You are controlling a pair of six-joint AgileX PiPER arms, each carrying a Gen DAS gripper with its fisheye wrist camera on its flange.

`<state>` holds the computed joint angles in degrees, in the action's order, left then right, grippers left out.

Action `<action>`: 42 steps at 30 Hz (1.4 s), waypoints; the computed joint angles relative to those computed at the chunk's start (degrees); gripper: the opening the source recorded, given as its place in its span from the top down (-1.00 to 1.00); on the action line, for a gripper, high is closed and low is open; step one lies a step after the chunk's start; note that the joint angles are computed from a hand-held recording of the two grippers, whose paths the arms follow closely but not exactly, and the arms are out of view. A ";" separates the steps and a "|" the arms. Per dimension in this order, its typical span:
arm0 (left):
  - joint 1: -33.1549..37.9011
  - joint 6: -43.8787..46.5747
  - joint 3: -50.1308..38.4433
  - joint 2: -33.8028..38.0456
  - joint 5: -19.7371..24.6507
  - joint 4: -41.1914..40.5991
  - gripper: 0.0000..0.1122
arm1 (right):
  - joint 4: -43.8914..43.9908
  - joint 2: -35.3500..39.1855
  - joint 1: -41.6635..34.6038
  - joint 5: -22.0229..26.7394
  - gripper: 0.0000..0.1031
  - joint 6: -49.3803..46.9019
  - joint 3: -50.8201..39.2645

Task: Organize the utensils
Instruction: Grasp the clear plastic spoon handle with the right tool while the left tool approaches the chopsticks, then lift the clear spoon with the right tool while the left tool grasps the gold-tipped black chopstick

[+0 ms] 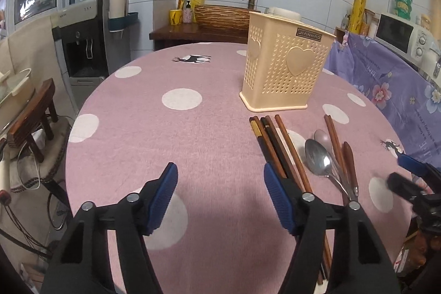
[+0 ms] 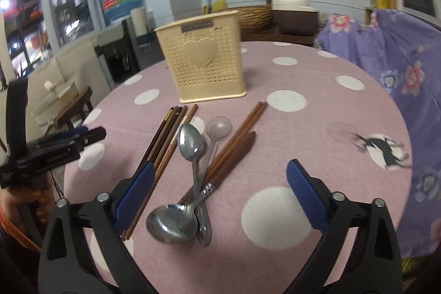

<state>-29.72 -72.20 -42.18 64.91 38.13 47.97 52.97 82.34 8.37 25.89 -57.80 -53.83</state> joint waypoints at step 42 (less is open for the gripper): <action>2.64 7.18 -3.53 5.62 -2.51 -6.40 -0.04 | -44.07 15.93 12.92 3.17 0.82 49.22 -17.68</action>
<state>-27.08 -65.02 -45.70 70.54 35.63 41.57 8.90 98.27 21.29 29.06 -8.57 -71.51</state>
